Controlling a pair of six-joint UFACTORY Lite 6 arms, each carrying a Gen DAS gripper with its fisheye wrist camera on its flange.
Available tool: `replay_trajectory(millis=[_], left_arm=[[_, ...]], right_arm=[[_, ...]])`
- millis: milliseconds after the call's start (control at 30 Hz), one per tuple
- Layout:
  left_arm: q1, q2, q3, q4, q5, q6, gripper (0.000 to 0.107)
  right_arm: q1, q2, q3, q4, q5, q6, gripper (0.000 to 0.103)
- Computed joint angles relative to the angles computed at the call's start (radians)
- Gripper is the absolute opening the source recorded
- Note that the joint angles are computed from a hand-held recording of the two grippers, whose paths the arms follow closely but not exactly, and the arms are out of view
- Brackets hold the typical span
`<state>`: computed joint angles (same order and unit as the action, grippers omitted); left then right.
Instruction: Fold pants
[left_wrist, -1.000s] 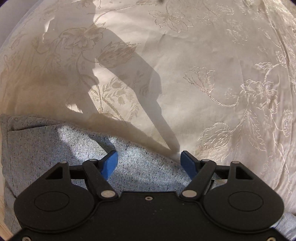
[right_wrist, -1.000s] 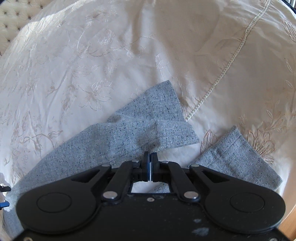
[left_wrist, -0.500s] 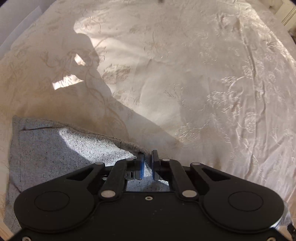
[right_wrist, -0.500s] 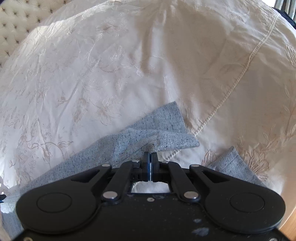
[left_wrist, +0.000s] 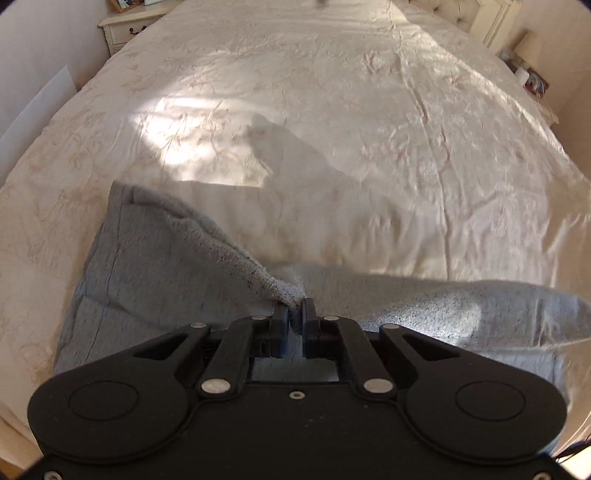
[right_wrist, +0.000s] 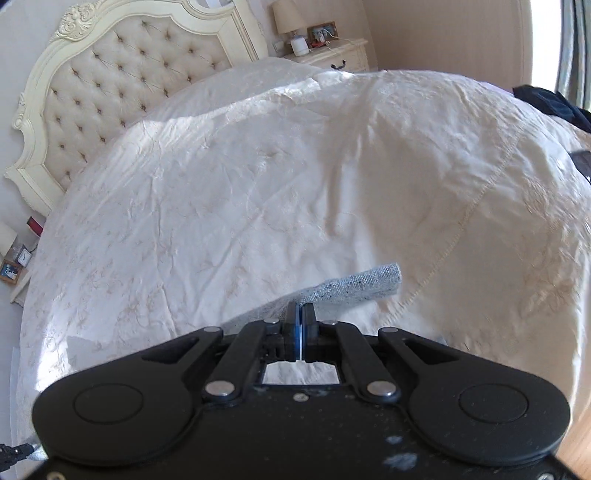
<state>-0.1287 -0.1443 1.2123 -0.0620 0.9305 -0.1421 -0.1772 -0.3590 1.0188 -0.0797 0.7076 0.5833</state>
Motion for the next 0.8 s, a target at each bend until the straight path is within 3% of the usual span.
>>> replay_trajectory(millis=[200,367,533,800], left_arm=[[-0.187,-0.32,-0.453,0.149,0.023,-0.195,0.007],[-0.34,-0.345,-0.596,0.246,0.012,-0.409,0.006],[-0.387,-0.303,-0.597,0.242,0.015,-0.516,0.006],[-0.49,-0.322,-0.56,0.276,0.028,-0.655,0.006]], right_arm=[[-0.114,-0.326,-0.45,0.055,0.117,-0.082,0.001],[-0.228,-0.396,-0.699,0.137,0.092,-0.266,0.001],[-0.307,-0.416,-0.727,0.208,0.079,-0.428,0.001],[-0.276,-0.31,-0.456,0.298,0.065,-0.608,0.001]])
